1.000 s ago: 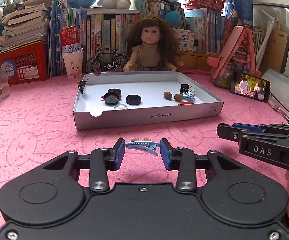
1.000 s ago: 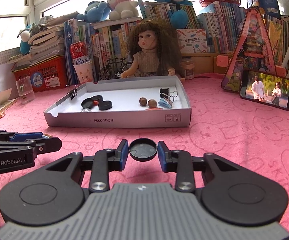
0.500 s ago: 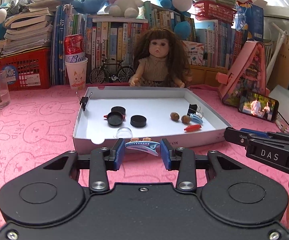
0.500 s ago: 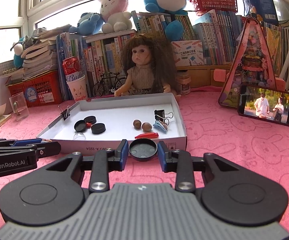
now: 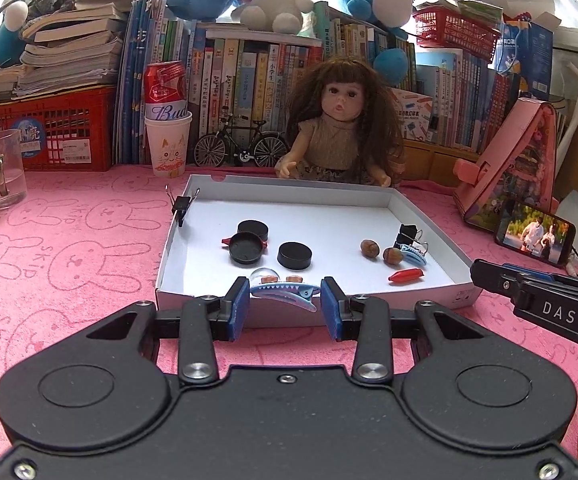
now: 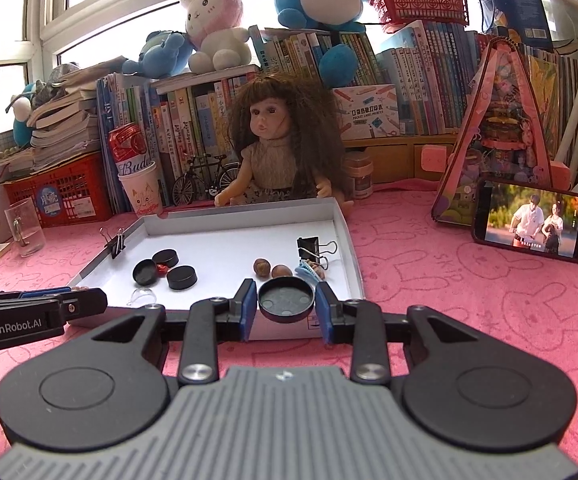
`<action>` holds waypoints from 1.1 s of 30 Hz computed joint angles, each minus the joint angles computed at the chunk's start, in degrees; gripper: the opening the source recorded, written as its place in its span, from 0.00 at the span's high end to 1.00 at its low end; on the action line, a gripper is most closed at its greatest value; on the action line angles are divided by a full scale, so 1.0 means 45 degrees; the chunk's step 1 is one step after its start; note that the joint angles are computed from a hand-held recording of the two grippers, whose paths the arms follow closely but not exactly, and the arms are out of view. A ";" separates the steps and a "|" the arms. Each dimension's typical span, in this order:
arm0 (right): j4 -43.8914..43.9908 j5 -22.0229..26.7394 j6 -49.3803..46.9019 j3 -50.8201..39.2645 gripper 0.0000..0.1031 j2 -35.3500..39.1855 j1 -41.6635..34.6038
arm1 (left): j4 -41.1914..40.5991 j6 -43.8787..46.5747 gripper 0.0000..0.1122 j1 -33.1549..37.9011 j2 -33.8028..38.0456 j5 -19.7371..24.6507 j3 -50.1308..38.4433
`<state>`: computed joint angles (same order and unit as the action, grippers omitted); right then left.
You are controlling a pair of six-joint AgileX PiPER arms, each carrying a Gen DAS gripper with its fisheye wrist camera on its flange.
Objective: Organize rigid objects
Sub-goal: 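Carry the hair clip and the black cap over the tray with both tools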
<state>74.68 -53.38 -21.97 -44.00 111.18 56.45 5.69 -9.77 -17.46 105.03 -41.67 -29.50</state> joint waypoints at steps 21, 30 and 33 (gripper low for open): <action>-0.0116 0.0941 -0.1240 -0.1253 0.64 0.0476 -0.1242 | -0.0418 -0.0081 0.68 0.0073 0.0687 0.1045 -0.1779; -0.2512 0.3934 0.0325 -0.1404 0.64 -0.0207 -0.3674 | 0.1616 -0.1689 0.68 0.0693 0.1218 0.2964 -0.4101; -0.3072 0.5361 0.0503 -0.1898 0.64 -0.0373 -0.4779 | 0.3802 -0.4083 0.68 0.0996 0.1709 0.4398 -0.5815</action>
